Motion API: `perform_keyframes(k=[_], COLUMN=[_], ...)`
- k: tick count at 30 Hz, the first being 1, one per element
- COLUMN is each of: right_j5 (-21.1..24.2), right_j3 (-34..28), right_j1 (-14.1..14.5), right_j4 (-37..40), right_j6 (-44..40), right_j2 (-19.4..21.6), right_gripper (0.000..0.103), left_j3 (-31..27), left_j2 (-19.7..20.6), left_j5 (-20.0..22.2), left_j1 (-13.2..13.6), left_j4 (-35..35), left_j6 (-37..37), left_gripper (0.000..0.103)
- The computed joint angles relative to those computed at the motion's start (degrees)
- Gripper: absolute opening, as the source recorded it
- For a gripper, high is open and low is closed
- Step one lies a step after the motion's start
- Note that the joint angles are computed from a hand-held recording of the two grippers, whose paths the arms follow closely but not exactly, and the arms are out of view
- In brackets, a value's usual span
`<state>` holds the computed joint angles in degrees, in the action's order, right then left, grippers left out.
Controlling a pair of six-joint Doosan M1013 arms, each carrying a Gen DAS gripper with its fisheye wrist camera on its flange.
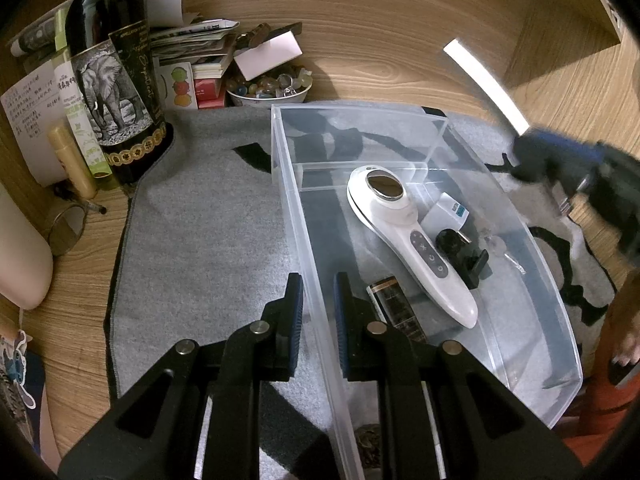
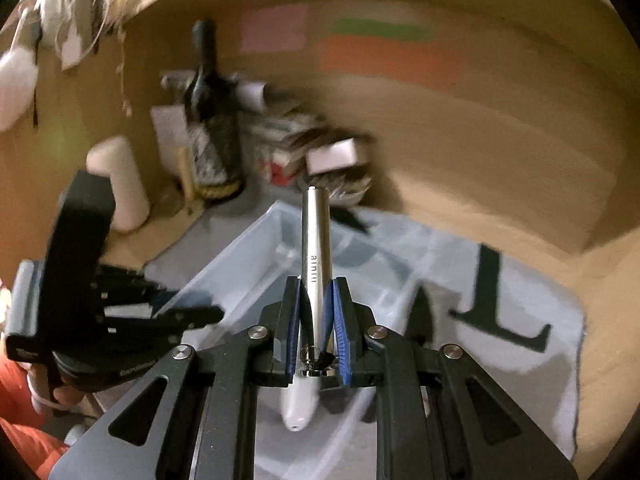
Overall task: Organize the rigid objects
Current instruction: 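Carry the silver cylinder into the box beside the massager and release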
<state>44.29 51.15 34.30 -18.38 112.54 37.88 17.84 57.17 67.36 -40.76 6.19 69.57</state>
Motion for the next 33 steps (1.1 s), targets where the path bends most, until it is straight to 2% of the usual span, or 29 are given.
perform_keyframes(k=[3,7,16,22,26,30,32,33], right_j5=[3.87,7.9,12.42,10.98,8.69,6.42,5.14,3.94], right_j3=[-2.13,-4.03,-6.66,-5.59,-3.91,-2.28,-1.29,-0.35], right_j1=[-0.2,-0.27,-0.79,-0.83,-0.88,-0.95,-0.96,-0.9], right_j4=[4.3,5.85,9.34,9.31,8.08,6.15,4.51,2.66], right_j6=[-4.78,-7.36,-11.04,-10.08,-8.35,-5.98,-4.22,-2.36], right_j2=[1.67,3.08,4.66,3.96,2.74,1.48,0.73,0.11], right_gripper=[0.014,0.014,0.015,0.015,0.024,0.027,0.032,0.038], left_j3=[-0.18,-0.18,-0.13,-0.58,-0.7,-1.03,-1.41,-1.65], left_j2=[0.09,0.08,0.04,0.24,0.32,0.48,0.68,0.81], left_j5=[0.13,0.11,0.0,0.3,0.38,0.6,0.86,1.0], left_j1=[0.0,0.02,0.0,-0.04,-0.02,-0.04,-0.03,-0.03], left_j4=[-0.05,-0.08,-0.21,-0.13,-0.12,-0.01,0.03,0.05], left_j6=[0.04,-0.01,-0.17,-0.29,-0.22,-0.21,-0.14,-0.14], left_gripper=[0.014,0.014,0.014,0.014,0.014,0.014,0.014,0.014])
